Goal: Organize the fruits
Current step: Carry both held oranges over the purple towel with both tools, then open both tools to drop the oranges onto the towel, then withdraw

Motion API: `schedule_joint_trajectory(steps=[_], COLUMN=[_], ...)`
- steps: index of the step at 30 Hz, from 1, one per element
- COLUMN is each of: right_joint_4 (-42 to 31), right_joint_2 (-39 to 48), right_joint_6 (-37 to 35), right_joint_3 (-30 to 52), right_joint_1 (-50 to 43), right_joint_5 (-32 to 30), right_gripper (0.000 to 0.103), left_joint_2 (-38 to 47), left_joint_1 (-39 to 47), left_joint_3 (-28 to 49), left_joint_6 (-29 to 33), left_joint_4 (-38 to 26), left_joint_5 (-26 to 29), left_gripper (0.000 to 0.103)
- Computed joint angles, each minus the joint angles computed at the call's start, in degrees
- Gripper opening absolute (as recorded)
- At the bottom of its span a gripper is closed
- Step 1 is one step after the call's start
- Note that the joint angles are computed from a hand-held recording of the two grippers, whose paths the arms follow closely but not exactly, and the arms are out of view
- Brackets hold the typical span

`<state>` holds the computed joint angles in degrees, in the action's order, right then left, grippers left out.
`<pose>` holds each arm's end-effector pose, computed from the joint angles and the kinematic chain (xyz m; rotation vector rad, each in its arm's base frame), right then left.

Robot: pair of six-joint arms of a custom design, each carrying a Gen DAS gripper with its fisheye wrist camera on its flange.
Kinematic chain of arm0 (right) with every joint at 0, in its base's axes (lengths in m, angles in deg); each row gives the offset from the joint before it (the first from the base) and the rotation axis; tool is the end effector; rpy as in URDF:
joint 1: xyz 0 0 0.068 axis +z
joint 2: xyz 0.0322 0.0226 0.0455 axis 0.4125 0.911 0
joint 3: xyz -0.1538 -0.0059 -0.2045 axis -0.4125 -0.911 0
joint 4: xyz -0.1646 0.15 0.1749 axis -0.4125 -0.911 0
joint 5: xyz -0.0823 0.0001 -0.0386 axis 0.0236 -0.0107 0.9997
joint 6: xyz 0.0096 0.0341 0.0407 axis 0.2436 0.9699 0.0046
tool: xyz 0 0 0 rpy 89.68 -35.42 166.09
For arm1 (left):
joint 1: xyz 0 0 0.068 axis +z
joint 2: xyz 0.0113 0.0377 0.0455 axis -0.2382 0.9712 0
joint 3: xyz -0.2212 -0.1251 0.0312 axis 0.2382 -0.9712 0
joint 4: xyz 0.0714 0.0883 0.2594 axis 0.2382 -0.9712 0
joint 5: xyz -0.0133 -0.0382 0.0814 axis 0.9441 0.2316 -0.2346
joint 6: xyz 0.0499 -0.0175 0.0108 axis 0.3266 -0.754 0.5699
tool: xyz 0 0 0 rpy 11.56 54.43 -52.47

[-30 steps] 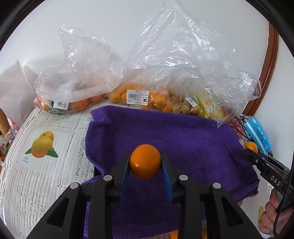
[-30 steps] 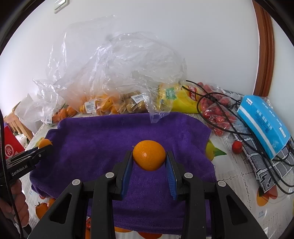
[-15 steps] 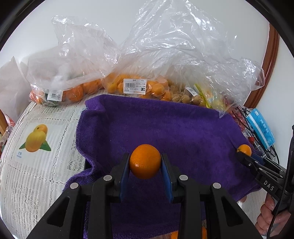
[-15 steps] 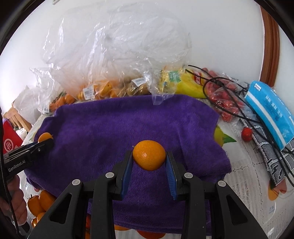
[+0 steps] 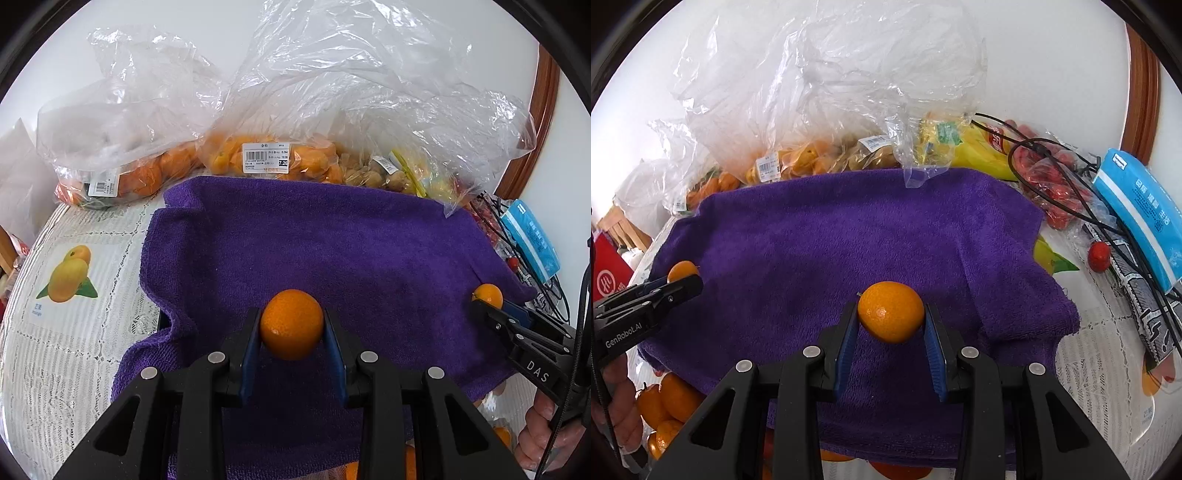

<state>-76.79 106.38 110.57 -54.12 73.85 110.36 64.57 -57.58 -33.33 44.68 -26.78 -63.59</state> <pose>0.1275 0.1211 0.1196 0.2883 2.3840 0.1237 0.1919 -0.1759 0.1412 0.4124 2.3875 -0.3221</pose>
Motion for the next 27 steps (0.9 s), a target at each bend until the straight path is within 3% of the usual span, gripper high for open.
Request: schedule_joint_trajectory(steps=[14, 17, 23, 27], right_joint_4=[-0.92, -2.09, -3.86, -4.22], right_joint_2=[-0.7, -2.1, -4.39, -4.09], right_joint_6=[0.2, 0.64, 1.68, 2.62], right_joint_3=[-0.02, 0.01, 0.15, 0.58], right_joint_1=[0.7, 1.03, 1.46, 2.57], right_joint_5=[1.04, 1.55, 2.19, 3.31], right_gripper=[0.036, 0.045, 0.05, 0.05], left_joint_2=[2.76, 3.06, 0.22, -1.71], left_joint_1=[0.34, 0.45, -0.54, -1.14], left_joint_3=[1.88, 2.08, 0.43, -0.21], left_joint_6=[0.29, 0.29, 0.61, 0.61], left_joint_4=[-1.81, -1.95, -0.98, -0.86], left_joint_5=[0.6, 0.81, 0.11, -0.21], left_gripper=[0.031, 0.031, 0.032, 0.051])
